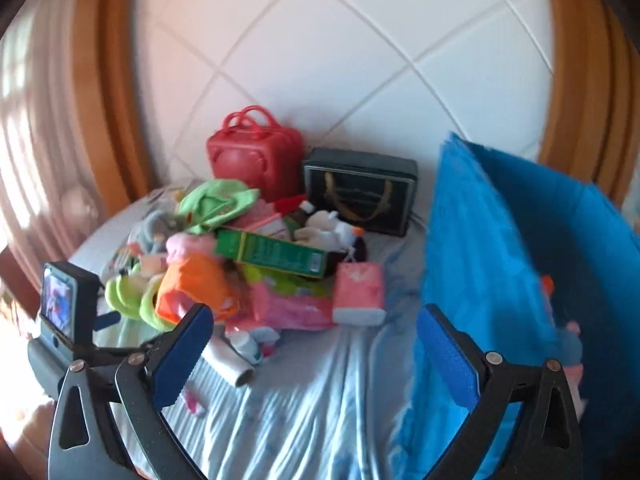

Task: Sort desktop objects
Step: 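Move both tools back from the bin to the heap, then grasp the pink-and-white ointment tube on the bed with the left tool, then grasp the white paper roll with the right tool while the left tool holds the tube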

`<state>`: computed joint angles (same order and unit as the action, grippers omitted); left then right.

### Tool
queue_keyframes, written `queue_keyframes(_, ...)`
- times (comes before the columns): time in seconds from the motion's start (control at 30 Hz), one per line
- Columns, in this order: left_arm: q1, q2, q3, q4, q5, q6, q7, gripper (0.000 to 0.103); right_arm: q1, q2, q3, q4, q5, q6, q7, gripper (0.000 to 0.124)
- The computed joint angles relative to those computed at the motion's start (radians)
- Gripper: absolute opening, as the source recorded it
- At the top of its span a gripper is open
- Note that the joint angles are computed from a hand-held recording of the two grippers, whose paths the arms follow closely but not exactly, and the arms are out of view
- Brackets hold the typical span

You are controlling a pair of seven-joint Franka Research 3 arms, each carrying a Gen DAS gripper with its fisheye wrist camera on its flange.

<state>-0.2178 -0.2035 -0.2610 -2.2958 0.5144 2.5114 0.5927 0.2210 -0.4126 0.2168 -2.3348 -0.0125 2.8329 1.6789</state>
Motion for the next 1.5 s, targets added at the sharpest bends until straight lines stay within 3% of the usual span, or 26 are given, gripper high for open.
queue_keyframes(0.07,-0.009,0.010,0.011,-0.046,-0.059,0.008,-0.001,0.087,0.047,0.061,-0.018,0.013,0.029,0.004,-0.050,0.103)
queue_keyframes(0.17,-0.013,0.047,0.012,-0.082,-0.099,0.018,-0.029,0.079,0.186,0.173,-0.116,0.047,0.222,-0.023,-0.233,0.103)
queue_keyframes(0.27,-0.023,0.072,0.020,-0.114,-0.170,0.056,-0.050,0.067,0.176,0.273,-0.110,0.075,0.266,-0.059,-0.250,0.103)
queue_keyframes(0.33,-0.029,0.076,0.026,-0.141,-0.220,0.111,-0.054,0.067,0.161,0.303,-0.098,0.069,0.245,-0.072,-0.232,0.103)
queue_keyframes(0.43,-0.023,0.094,0.012,-0.145,-0.179,0.148,-0.117,0.067,0.153,0.335,-0.103,0.061,0.258,-0.092,-0.258,0.103)
queue_keyframes(0.53,-0.020,0.128,0.000,-0.115,-0.094,0.128,-0.173,0.065,0.151,0.349,-0.110,0.055,0.309,-0.107,-0.317,0.103)
queue_keyframes(0.57,-0.022,0.134,-0.003,-0.103,-0.059,0.108,-0.187,0.049,0.150,0.360,-0.110,0.062,0.321,-0.112,-0.332,0.103)
queue_keyframes(0.63,-0.030,0.135,0.000,-0.090,-0.043,0.077,-0.171,0.032,0.151,0.383,-0.108,0.073,0.343,-0.116,-0.356,0.103)
queue_keyframes(0.73,-0.026,0.108,0.022,-0.126,-0.088,0.119,-0.142,0.020,0.155,0.414,-0.101,0.091,0.356,-0.117,-0.383,0.103)
queue_keyframes(0.97,0.018,0.068,0.042,-0.147,-0.074,0.124,-0.093,0.019,0.169,0.500,-0.080,0.153,0.399,-0.143,-0.416,0.103)
queue_keyframes(1.23,0.037,0.047,0.041,-0.169,-0.066,0.170,-0.067,0.019,0.220,0.592,-0.082,0.250,0.257,-0.121,-0.316,0.103)
queue_keyframes(1.37,0.041,0.057,0.034,-0.172,-0.038,0.181,-0.056,0.019,0.214,0.593,-0.060,0.271,0.308,-0.190,-0.345,0.087)
queue_keyframes(1.5,0.039,0.066,0.040,-0.190,-0.056,0.220,-0.037,0.018,0.255,0.595,-0.083,0.272,0.188,-0.183,-0.262,0.087)
